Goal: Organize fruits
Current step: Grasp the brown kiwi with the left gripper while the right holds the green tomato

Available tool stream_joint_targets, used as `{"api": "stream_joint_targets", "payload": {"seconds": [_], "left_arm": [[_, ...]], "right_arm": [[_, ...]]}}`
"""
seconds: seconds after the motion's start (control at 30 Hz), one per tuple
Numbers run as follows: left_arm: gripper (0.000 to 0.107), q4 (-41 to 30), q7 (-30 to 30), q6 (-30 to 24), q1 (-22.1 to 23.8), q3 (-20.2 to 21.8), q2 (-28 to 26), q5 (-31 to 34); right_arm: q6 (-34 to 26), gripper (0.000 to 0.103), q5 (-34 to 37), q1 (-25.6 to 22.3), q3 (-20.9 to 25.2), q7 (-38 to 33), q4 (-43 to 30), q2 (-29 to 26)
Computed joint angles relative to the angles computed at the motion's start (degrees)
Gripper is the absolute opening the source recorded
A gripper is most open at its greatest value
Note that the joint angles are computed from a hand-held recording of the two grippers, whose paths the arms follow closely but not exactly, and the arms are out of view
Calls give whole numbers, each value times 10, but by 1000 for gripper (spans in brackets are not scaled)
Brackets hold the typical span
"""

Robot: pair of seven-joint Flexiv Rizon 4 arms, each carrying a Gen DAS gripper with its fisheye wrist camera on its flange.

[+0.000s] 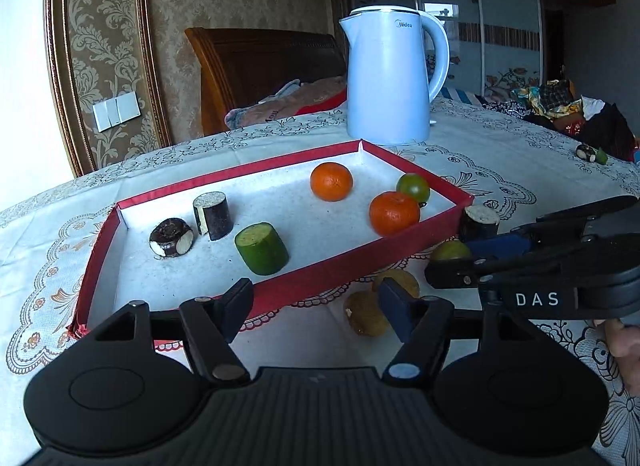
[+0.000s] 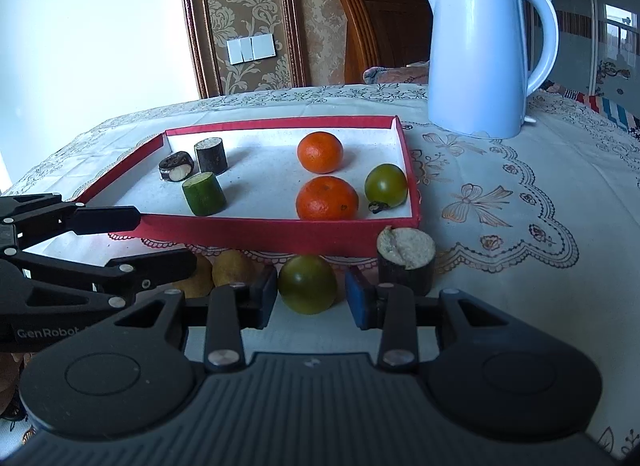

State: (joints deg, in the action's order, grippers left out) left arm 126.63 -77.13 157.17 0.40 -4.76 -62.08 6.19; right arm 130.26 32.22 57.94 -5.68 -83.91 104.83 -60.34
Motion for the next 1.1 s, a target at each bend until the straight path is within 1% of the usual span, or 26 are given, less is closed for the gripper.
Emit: {"api": "stream_joint_targets", "payload": {"seconds": [0.03, 0.17, 0.2, 0.23, 0.33, 0.4, 0.53, 0.6, 0.67, 0.73, 0.8, 0.93, 1.0, 1.1], "left_arm": [[75, 0, 4, -1, -4, 2, 0, -1], [75, -7, 15, 18, 0, 4, -8, 32], [75, -7, 21, 16, -4, 5, -8, 28], [75, -7, 25, 8, -6, 4, -6, 21], [75, -2, 25, -35, -6, -2, 7, -10], [75, 1, 14, -46, 4, -6, 11, -8], [75, 14, 4, -16, -5, 6, 8, -29], [75, 25, 3, 36, -24, 20, -4, -61], [75, 29, -3, 46, -16, 17, -7, -52], [75, 27, -7, 35, -8, 12, -3, -41], [75, 24, -2, 21, -12, 10, 2, -47], [75, 20, 13, 5, -18, 12, 5, -34], [75, 19, 23, 0, -23, 14, 5, -32], [75, 15, 34, -25, -27, 10, 11, -37]], "right_arm": [[4, 35, -7, -8, 7, 4, 1, 0], [13, 35, -28, -30, 26, 19, 4, 0], [15, 35, -32, -34, 29, 22, 4, 0], [14, 36, -35, -36, 31, 25, 5, 0], [15, 36, -39, -37, 31, 29, 6, 0], [16, 36, -41, -38, 32, 32, 6, -1], [21, 36, -46, -44, 35, 39, 6, -2], [23, 36, -48, -46, 37, 41, 7, -2], [17, 38, -47, -41, 32, 38, 7, -2], [7, 38, -36, -26, 18, 30, 5, -1], [0, 38, -27, -16, 9, 25, 3, -1], [2, 37, -32, -23, 15, 30, 4, 0], [2, 38, -34, -23, 15, 30, 4, 0], [2, 39, -33, -21, 13, 29, 4, -1]]}}
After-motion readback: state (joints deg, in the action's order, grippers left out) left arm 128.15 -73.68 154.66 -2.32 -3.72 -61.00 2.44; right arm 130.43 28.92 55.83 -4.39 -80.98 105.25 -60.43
